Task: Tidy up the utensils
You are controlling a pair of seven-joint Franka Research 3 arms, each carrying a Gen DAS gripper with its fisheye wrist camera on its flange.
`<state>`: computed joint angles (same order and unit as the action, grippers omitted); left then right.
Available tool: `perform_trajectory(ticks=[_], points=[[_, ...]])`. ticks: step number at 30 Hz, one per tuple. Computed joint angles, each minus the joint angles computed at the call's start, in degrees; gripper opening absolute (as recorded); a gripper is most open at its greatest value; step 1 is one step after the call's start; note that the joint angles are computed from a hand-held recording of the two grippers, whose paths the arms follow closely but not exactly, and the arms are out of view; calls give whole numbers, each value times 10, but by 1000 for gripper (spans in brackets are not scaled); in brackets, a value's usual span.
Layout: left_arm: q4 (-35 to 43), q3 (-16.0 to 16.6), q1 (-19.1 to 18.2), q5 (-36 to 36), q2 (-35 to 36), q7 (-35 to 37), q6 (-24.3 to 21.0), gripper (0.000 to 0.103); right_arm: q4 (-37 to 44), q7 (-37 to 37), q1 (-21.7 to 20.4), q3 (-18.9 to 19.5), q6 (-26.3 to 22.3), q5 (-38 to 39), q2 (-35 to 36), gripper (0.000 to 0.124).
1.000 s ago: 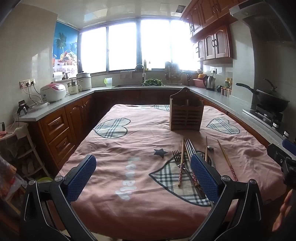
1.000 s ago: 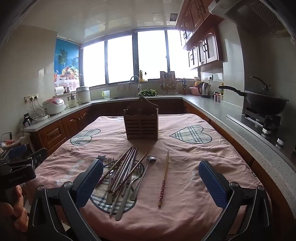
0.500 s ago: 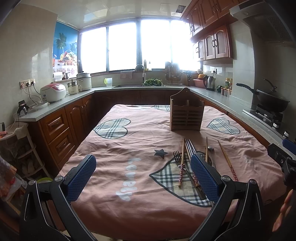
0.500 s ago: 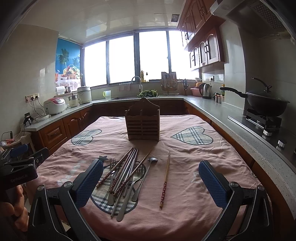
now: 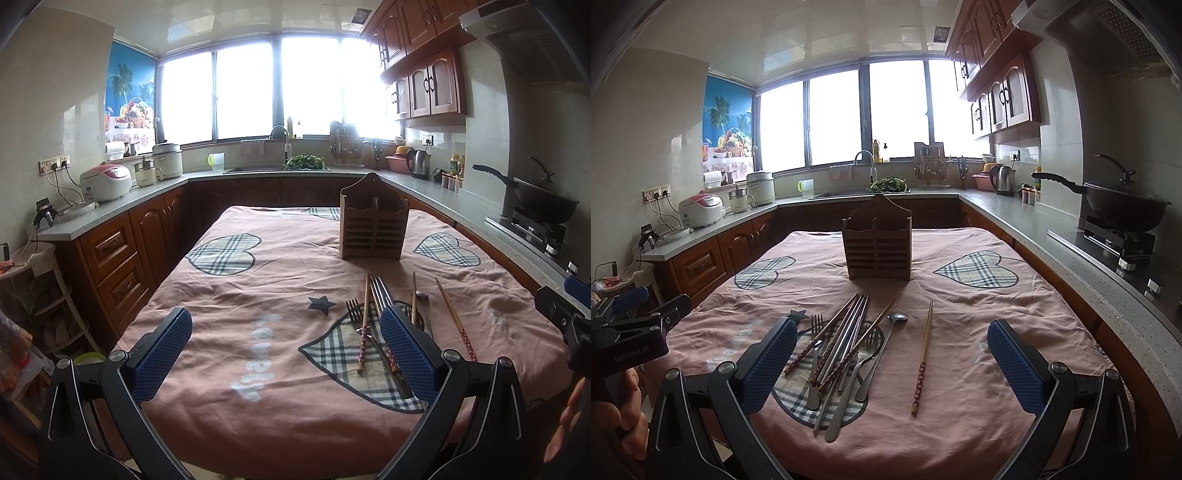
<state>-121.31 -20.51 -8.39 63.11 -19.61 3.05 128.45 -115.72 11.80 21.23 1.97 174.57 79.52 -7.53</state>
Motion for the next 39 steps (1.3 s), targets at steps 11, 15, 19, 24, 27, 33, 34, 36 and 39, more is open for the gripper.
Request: perform_trajectory(ticks=[11, 15, 19, 24, 27, 33, 34, 36, 39], points=[[29, 40, 4, -78, 45, 77, 49, 103, 18, 220, -35, 4, -66, -214, 37, 103], [59, 49, 7, -99, 81, 121, 60, 103, 48, 265, -47, 4, -84, -251, 66, 103], [100, 64, 4, -132, 125, 178, 75, 103, 81, 318, -61, 9, -102, -313, 100, 103], [157, 85, 3, -187, 181, 251, 92, 103, 144, 392, -79, 13, -140, -388, 156, 102], [197, 95, 1, -208, 216, 294, 89, 103, 187, 433, -88, 16, -177, -426, 189, 101], [267, 114, 2, -273, 280, 383, 105, 101, 298, 486, -102, 28, -257, -467, 264, 82], [280, 116, 2, -282, 291, 397, 102, 100, 320, 495, -103, 29, -273, -472, 279, 77], [303, 118, 4, -312, 312, 431, 103, 96, 367, 511, -108, 35, -306, -475, 310, 71], [340, 118, 7, -361, 345, 482, 95, 89, 444, 547, -102, 31, -348, -507, 362, 59]])
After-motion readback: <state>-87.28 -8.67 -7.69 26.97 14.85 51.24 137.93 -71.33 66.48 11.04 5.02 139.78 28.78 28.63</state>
